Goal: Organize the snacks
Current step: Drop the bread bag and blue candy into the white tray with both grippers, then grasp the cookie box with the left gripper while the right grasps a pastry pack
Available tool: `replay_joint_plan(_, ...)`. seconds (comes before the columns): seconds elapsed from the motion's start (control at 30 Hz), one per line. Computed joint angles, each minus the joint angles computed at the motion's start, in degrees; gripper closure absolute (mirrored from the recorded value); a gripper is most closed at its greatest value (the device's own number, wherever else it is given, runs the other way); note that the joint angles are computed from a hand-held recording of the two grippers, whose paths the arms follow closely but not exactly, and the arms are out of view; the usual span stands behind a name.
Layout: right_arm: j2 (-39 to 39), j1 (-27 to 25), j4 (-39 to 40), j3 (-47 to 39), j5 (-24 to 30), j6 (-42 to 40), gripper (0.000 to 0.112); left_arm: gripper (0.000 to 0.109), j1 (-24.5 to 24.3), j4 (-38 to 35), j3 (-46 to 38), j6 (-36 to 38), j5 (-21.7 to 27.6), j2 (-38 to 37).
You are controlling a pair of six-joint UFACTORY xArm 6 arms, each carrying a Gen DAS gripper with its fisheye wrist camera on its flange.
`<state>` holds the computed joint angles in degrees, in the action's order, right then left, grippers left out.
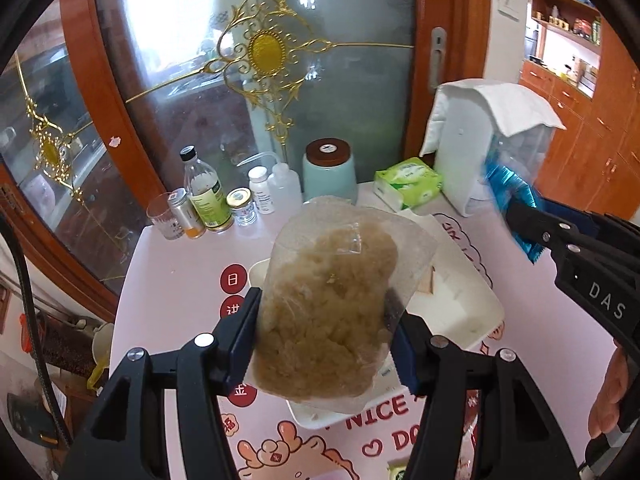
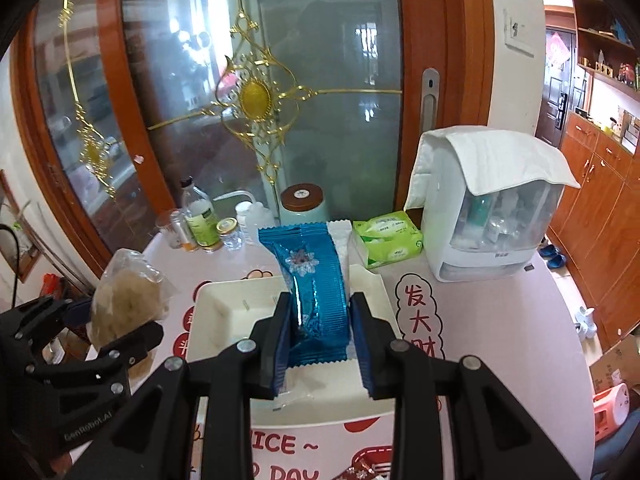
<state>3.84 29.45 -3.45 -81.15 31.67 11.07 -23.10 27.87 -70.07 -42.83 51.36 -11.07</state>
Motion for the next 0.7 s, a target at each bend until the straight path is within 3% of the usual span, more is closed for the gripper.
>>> replay_joint_plan(0.07,2.2,0.1,-0.4,-2.6,1.4,0.0,0.078,0.024,0.8,-0.3,-0.7,-0.1,0.1,0.9)
replay_joint_plan(0.1,3.2,0.2,-0.9,-3.9,2.3,0.3,0.069,0.015,1.1,0.1,-0.5,-0.8,-0.2,1.0)
replay_joint_plan(0.2,3.9,0.4,-1.0,-4.5,2.1,0.7,0.051,0.014,1.4,-0.1,-0.4,-1.4,-0.1,1.1)
replay_joint_plan(0.7,-5.7,0.5,4.0,6.5,2.1,-5.8,0.051,0.014,-1.5,-1.5,4.9,-3.2,2.7,-4.3)
